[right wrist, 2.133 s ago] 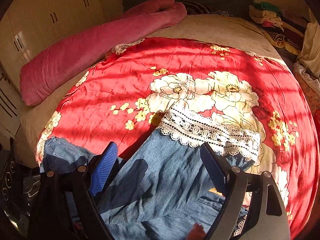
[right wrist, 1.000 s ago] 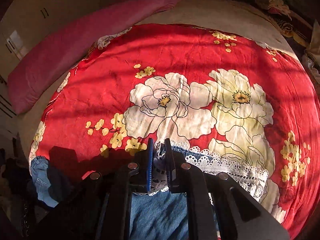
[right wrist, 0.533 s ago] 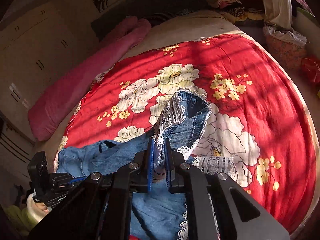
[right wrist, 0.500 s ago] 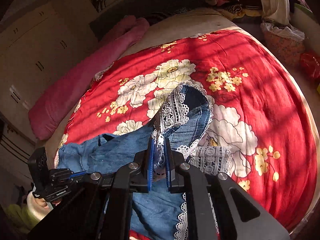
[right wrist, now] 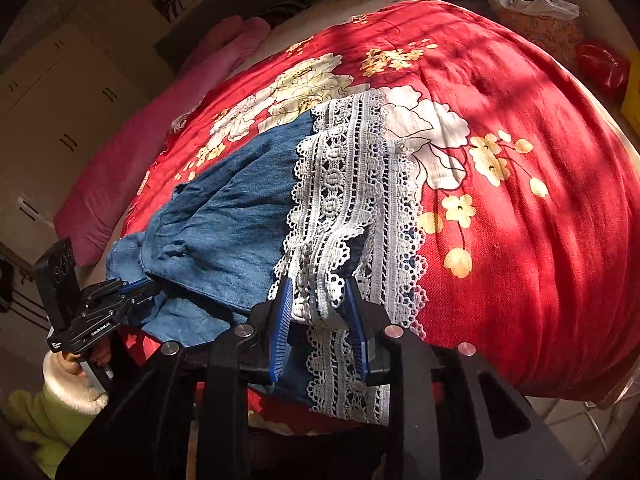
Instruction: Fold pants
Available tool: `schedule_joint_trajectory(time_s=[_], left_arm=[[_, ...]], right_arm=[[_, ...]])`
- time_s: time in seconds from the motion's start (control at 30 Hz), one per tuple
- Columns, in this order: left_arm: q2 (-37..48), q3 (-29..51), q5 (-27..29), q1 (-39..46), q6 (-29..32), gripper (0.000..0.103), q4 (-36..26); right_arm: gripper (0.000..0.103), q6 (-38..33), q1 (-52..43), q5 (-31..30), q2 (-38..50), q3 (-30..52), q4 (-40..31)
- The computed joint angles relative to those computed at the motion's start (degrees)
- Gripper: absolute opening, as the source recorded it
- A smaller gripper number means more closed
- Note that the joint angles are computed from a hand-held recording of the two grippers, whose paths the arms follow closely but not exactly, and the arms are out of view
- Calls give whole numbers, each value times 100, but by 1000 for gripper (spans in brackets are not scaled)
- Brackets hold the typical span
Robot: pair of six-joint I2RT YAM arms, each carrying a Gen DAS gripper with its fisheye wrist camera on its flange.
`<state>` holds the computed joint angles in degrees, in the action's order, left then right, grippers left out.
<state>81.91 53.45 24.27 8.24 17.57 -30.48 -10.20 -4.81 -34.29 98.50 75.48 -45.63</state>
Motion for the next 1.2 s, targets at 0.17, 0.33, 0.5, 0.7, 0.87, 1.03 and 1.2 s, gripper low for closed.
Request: schedule_joint_trajectory(time_s=[0.17,0.33,0.5,0.7,0.87,1.03,1.2], left_arm=[[44,21,-135,-39,149,0,-38],[-358,-38,343,276,589,0,-455],[-758,-282,515,300,885,0,-765],[-909,-701,100,8,1000,0,-534],[-796,-797,-27,-99,911,0,-348],[-751,-898,-108,-152,897,1,-203],[-884,-977,-23,-112,904,1,-225]], right_arm=[[7,-324,-41,-11,-15,-5,-137],[7,-691,-433,-76,-295,-30,-481],[7,-1215,-625,-49,-652,-267,-893],[7,-1321,-625,296,-778,-793,-768],[7,-1141,-462,624,-833,-1072,-432],[9,-1142,-317,888,-941,-1056,-471],[21,-1027,-350,1124,-1243,-971,-521]])
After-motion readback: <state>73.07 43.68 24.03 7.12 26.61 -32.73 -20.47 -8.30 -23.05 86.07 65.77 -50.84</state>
